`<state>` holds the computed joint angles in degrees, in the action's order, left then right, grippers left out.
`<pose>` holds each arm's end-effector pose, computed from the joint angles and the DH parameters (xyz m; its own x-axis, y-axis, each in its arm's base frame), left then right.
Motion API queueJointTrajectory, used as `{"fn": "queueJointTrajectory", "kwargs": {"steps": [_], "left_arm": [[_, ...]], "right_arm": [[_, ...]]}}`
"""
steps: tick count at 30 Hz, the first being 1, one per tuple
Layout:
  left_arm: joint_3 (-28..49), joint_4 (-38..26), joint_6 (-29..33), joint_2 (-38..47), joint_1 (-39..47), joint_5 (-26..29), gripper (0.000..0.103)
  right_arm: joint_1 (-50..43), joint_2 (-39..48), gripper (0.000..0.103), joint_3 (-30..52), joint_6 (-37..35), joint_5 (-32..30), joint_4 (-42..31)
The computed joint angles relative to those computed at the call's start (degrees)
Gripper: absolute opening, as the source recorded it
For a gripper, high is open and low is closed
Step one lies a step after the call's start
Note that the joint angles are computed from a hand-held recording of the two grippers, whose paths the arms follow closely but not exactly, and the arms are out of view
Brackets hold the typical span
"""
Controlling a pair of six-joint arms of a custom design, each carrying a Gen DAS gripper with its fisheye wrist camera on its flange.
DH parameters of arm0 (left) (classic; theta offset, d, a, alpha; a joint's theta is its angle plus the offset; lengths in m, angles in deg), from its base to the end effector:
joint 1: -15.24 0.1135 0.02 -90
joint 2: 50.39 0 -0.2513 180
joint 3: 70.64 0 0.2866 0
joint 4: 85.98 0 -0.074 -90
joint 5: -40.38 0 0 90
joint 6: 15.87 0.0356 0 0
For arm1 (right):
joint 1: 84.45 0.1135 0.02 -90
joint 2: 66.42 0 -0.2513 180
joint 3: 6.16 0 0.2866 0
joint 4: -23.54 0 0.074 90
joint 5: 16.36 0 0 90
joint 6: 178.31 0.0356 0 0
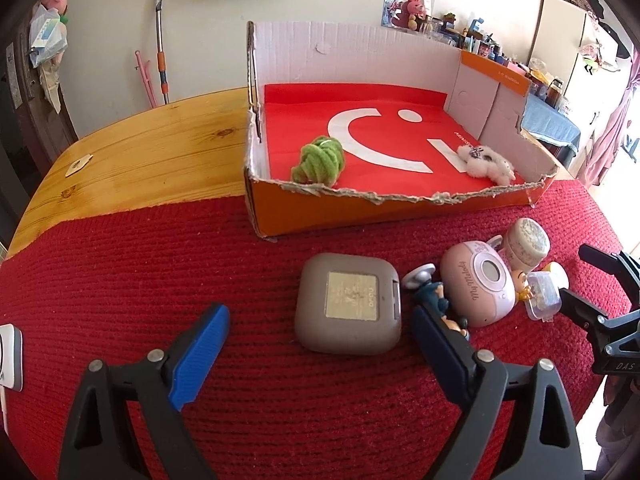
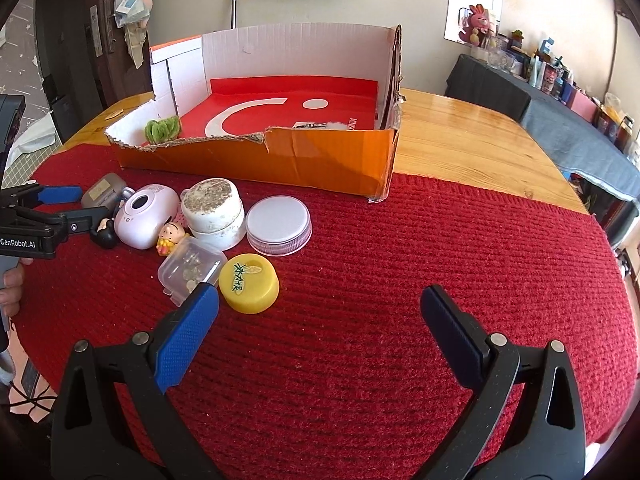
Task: Organize objects
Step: 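Move the left tool to the grey square case while the right tool approaches the yellow lid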
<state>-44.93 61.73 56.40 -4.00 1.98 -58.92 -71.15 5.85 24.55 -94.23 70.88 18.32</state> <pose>0.1770 -0.0358 0.1071 -0.7802 -0.1249 -0.6129 -0.1113 0.9919 -0.0605 0.2263 0.0553 0.0829 -0.6784 -0.2662 -0.6848 -0.3336 0.9420 -0.0357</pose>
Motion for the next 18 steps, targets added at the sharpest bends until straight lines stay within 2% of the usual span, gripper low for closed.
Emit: {"fn": "queueJointTrajectory", "kwargs": {"steps": [14,18], "left_arm": [[-1.4,4.0,2.1,-0.6,0.0,1.4,0.075],[-1.8,4.2,3.0,-1.5,0.1,2.9,0.066]], "right_arm": [[1.4,2.0,0.075,1.5,0.1,-0.5,0.1],[1.8,2.0,0.068,1.3,0.3,-0.7,0.8]]}}
